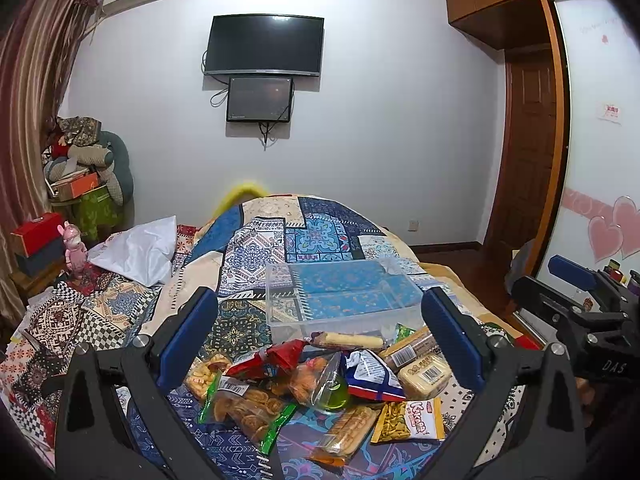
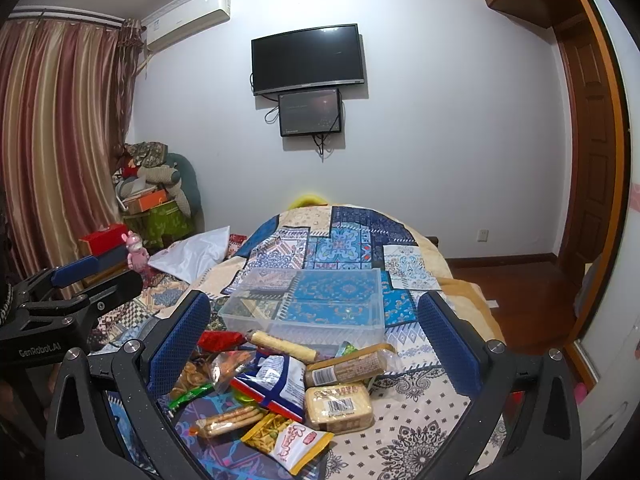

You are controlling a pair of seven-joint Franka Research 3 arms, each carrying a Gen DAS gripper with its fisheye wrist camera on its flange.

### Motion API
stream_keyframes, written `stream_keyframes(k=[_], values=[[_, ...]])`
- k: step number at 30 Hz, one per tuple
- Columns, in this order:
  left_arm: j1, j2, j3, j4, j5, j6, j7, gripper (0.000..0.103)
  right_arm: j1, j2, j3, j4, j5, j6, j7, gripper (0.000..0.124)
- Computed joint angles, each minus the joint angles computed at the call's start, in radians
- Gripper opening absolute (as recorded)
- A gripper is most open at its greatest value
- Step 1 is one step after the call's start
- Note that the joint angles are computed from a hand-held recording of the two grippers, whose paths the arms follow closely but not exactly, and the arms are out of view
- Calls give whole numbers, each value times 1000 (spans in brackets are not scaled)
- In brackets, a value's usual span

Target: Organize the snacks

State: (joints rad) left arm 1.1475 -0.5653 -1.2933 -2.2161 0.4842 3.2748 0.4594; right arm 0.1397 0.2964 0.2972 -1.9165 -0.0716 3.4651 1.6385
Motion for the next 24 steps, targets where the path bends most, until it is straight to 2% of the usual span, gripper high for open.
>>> stream_keyframes(k=[24], values=[[2,-1,-4,4,-2,-8,-2,103,-25,1,17,-1,-30,2,33,103]])
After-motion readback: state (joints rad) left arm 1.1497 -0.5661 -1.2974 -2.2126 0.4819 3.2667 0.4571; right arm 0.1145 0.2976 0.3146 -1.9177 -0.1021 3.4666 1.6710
